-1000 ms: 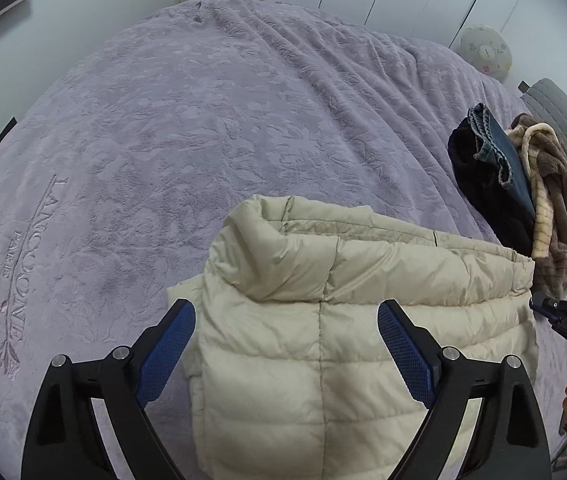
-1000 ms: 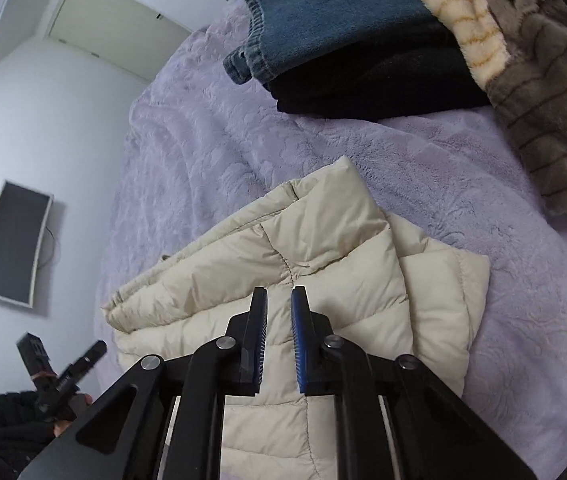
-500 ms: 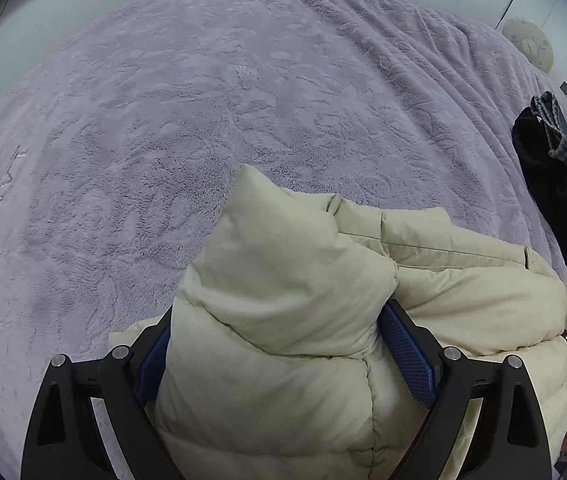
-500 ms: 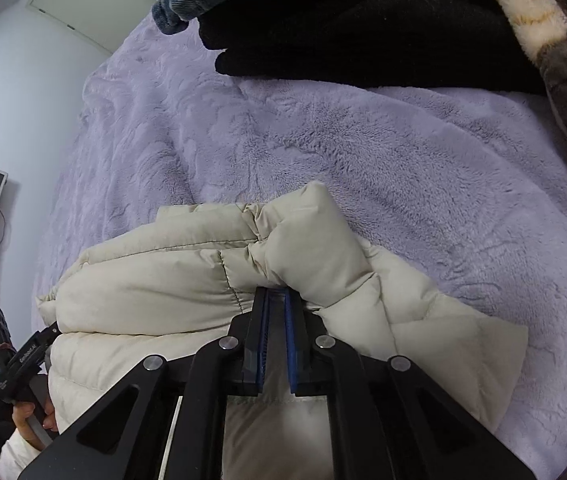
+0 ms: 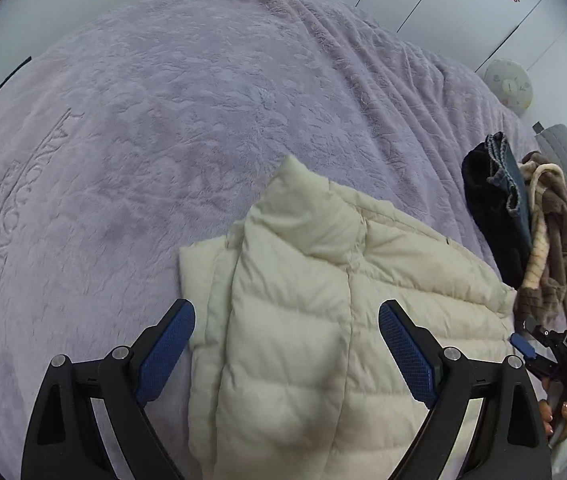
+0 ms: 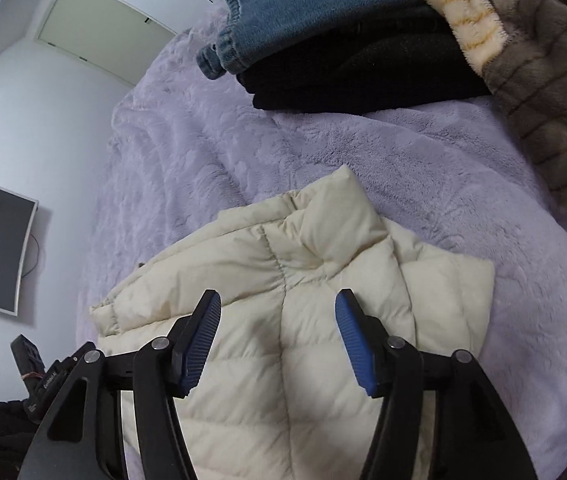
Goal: Fold large clothes
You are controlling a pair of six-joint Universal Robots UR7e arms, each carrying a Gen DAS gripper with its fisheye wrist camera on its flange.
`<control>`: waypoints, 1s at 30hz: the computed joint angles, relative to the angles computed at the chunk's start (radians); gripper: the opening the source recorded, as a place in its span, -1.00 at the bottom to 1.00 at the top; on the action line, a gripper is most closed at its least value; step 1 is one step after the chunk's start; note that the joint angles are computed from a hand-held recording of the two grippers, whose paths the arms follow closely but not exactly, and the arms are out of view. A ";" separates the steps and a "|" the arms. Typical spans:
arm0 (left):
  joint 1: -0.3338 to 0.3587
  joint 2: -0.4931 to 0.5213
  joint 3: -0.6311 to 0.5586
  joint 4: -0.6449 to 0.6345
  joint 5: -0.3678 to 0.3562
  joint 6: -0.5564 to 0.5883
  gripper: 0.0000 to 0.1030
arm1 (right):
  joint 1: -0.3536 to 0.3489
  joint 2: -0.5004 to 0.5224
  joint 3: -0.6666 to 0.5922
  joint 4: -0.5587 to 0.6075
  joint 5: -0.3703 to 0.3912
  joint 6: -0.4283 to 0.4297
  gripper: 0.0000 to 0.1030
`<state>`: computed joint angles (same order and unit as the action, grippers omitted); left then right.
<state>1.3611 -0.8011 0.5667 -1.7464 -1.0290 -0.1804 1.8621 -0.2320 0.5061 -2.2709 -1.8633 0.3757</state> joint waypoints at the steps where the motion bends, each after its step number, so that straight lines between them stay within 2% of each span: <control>1: -0.001 -0.047 0.069 -0.016 -0.008 -0.019 0.83 | 0.005 -0.038 0.075 -0.043 0.016 0.012 0.24; 4: -0.001 -0.178 0.264 -0.056 -0.039 -0.090 0.82 | 0.021 -0.143 0.290 -0.152 0.060 0.046 0.27; 8: 0.011 -0.307 0.454 -0.087 -0.093 -0.210 0.82 | 0.031 -0.272 0.563 -0.282 0.129 0.118 0.27; 13: 0.046 -0.398 0.616 -0.146 -0.218 -0.337 0.82 | 0.032 -0.347 0.767 -0.385 0.179 0.220 0.27; 16: 0.060 -0.419 0.686 -0.191 -0.277 -0.378 0.82 | 0.021 -0.356 0.827 -0.426 0.192 0.276 0.27; 20: 0.061 -0.412 0.721 -0.238 -0.298 -0.384 0.82 | 0.001 -0.360 0.889 -0.523 0.205 0.324 0.27; 24: 0.063 -0.386 0.723 -0.297 -0.297 -0.389 0.82 | -0.020 -0.347 0.912 -0.621 0.230 0.359 0.27; 30: 0.058 -0.330 0.676 -0.331 -0.264 -0.382 0.82 | -0.048 -0.297 0.884 -0.699 0.267 0.412 0.27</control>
